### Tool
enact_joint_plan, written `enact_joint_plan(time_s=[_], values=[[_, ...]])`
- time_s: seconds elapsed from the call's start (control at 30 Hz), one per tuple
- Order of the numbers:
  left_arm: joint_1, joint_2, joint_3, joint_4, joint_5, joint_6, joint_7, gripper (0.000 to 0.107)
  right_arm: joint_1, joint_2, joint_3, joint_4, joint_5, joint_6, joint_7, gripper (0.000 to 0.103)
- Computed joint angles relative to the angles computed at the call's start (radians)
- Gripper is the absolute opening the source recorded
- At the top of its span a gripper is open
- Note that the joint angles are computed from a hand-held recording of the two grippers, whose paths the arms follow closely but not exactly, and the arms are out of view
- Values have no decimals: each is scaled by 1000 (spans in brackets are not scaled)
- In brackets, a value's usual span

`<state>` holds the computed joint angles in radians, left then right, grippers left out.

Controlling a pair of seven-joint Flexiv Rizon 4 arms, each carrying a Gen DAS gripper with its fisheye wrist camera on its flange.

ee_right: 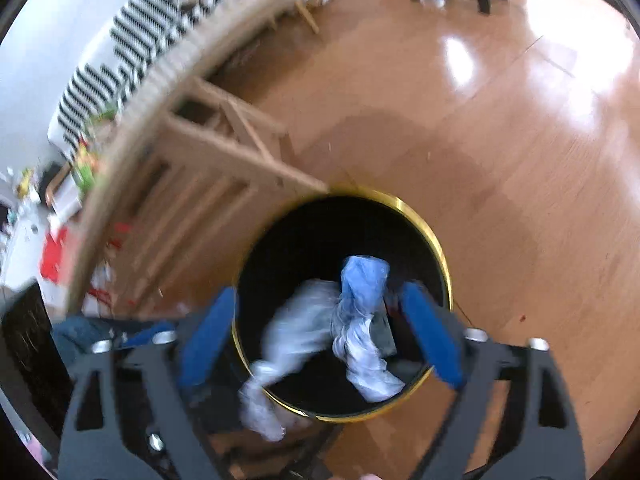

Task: Collect trash
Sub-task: 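Return both grippers to the table toward the remaining trash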

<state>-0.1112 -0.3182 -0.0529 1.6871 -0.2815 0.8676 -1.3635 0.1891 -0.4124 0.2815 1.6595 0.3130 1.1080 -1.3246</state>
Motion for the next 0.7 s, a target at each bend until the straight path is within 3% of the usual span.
enact_joint_plan(time_s=[0.03, 0.13, 0.2, 0.3, 0.47, 0.53, 0.7], values=[[-5, 12, 13, -22, 43, -23, 4, 96, 13, 10, -17, 8, -18, 27, 22, 96], [-3, 53, 48, -74, 130, -41, -13, 96, 74, 42, -87, 32, -143, 124, 109, 96], [18, 86, 76, -103, 164, -38, -53, 96, 128, 49, -143, 30, -271, 166, 180, 96], [67, 104, 125, -160, 216, -61, -158, 96, 161, 20, -153, -25, -392, 178, 211, 96], [195, 90, 191, -217, 237, -156, -341, 96, 181, -83, -76, -198, -437, 88, 136, 96], [253, 80, 196, -223, 201, -189, -344, 96, 223, -138, -85, -282, -472, 40, 125, 96], [335, 5, 222, -355, 290, -303, -337, 96, 308, -294, -110, -553, -527, -121, 99, 96]])
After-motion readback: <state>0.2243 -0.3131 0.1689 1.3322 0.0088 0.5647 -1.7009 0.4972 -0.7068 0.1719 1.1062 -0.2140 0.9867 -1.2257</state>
